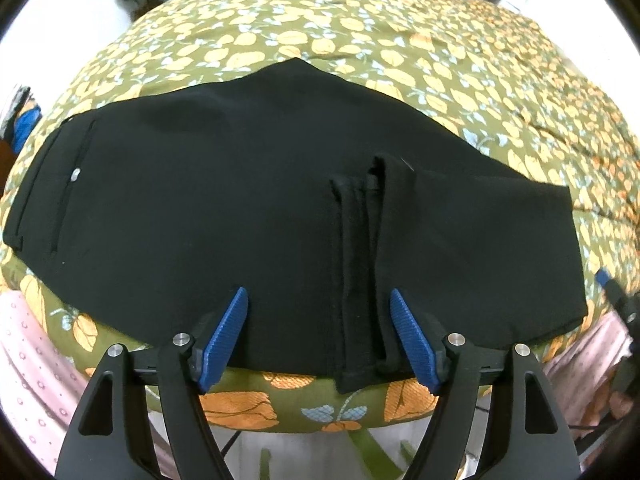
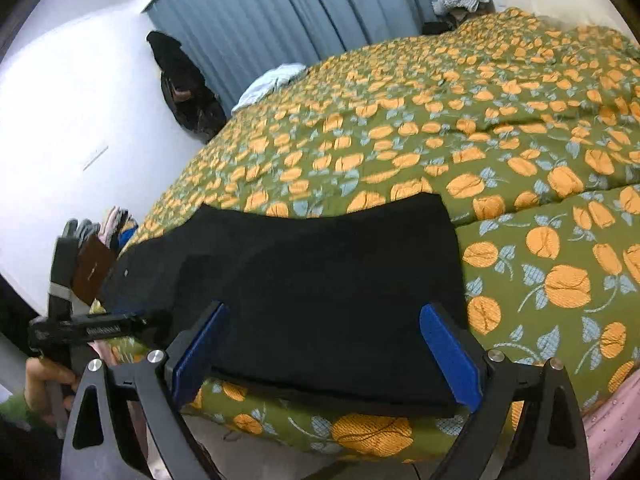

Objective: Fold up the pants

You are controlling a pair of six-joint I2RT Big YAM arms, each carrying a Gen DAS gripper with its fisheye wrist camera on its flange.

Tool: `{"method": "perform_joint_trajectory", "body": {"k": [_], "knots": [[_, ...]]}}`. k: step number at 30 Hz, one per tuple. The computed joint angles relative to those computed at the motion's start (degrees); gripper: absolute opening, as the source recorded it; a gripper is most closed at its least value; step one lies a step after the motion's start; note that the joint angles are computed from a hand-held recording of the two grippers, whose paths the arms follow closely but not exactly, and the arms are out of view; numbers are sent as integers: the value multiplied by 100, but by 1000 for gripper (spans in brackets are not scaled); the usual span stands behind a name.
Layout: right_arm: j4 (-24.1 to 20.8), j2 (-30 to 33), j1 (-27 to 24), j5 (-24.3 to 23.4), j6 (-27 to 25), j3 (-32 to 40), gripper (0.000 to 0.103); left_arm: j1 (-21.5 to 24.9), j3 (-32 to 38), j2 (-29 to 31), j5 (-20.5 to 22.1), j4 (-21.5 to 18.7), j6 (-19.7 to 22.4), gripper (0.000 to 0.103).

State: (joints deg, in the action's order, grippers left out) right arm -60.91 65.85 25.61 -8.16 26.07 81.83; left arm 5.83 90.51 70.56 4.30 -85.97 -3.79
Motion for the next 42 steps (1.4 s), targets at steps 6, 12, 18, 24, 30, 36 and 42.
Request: {"method": "perform_joint_trajectory", "body": {"k": [6,12,18,24,30,36,42], "knots": [[-317,131,-89,-244,76,-64,95,86,-32,25,-35,35,-116,81],[-125,9,-16,-75,45,-149,95,115,-79,-25,-92,93,-139,81],[103,-73,71,229,-59,-130,95,151,-84,-17,-90,95,-212,81],[-6,25,80,127,-116,-81,95,152,-66,-9,-108,69,-235,82],[-21,23,115,252,-161,-75,96,176,-70,-8,-89,54,-281,82],[-17,15,245,675,-299,-29,99,222,-36,11,-22,23,-300,82],[29,-4,331,1001,-405,-14,103,323,-8,16,2,20,-363,82]]}}
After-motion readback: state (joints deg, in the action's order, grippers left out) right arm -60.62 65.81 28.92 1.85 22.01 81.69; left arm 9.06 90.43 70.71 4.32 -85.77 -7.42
